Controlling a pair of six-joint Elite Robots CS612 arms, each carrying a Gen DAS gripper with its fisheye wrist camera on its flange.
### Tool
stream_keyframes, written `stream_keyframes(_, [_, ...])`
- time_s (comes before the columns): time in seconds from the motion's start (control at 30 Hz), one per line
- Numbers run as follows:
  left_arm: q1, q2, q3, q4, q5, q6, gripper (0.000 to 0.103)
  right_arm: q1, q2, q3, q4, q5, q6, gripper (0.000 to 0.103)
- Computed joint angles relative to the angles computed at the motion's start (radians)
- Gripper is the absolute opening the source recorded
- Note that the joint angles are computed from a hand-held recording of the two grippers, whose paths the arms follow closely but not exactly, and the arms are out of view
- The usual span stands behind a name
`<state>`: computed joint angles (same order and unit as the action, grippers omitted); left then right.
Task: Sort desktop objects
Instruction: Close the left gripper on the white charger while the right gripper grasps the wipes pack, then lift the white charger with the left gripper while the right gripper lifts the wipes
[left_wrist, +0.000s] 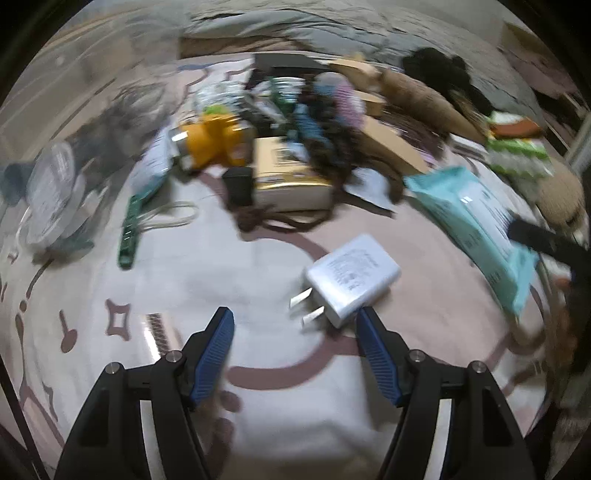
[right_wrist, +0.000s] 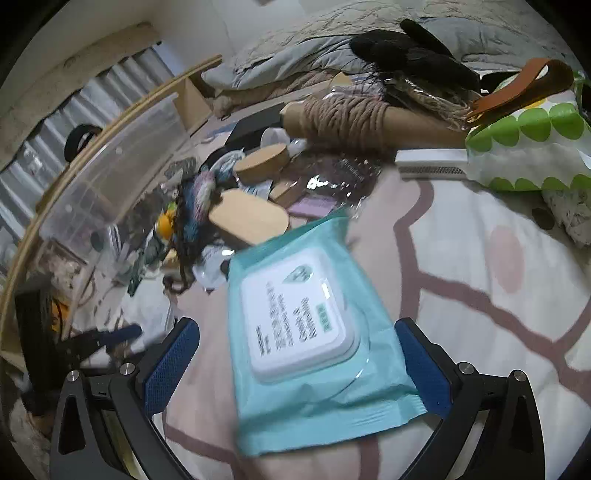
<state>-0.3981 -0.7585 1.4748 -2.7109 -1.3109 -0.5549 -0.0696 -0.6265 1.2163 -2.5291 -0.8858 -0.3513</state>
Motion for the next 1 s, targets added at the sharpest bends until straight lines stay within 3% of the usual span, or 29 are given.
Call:
stream_keyframes(0.33, [0.006,0.013,-0.022,0.032,0.097,-0.074,0.069,0.029,-0.034,0.062,-0.053,-0.119,-0.03,0.103])
stream_keyframes(0.43, [0.016,0.011,-0.008,-0.032,0.034,-0.049,0.07,0.037,-0.035,0.072,-0.081,-0.163,-0.044,0.103])
stream_keyframes(0.53, [0.026,0.014,0.002,-0.117,-0.043,-0.022,0.087,0.045,-0.03,0.075,-0.101,-0.2,-0.048,0.103])
stream_keyframes(0.73, [0.019,0.037,-0.025,-0.177,-0.016,0.038,0.087,0.058,-0.026,0.081,-0.145,-0.257,-0.064,0.103])
stream_keyframes(0.87, [0.003,0.052,-0.041,-0.176,0.051,0.082,0.087,0.065,-0.024,0.085,-0.166,-0.297,-0.077,0.103])
stream_keyframes(1.0, [-0.001,0.065,-0.053,-0.177,0.062,0.116,0.087,0.073,-0.025,0.093,-0.197,-0.329,-0.085,0.103])
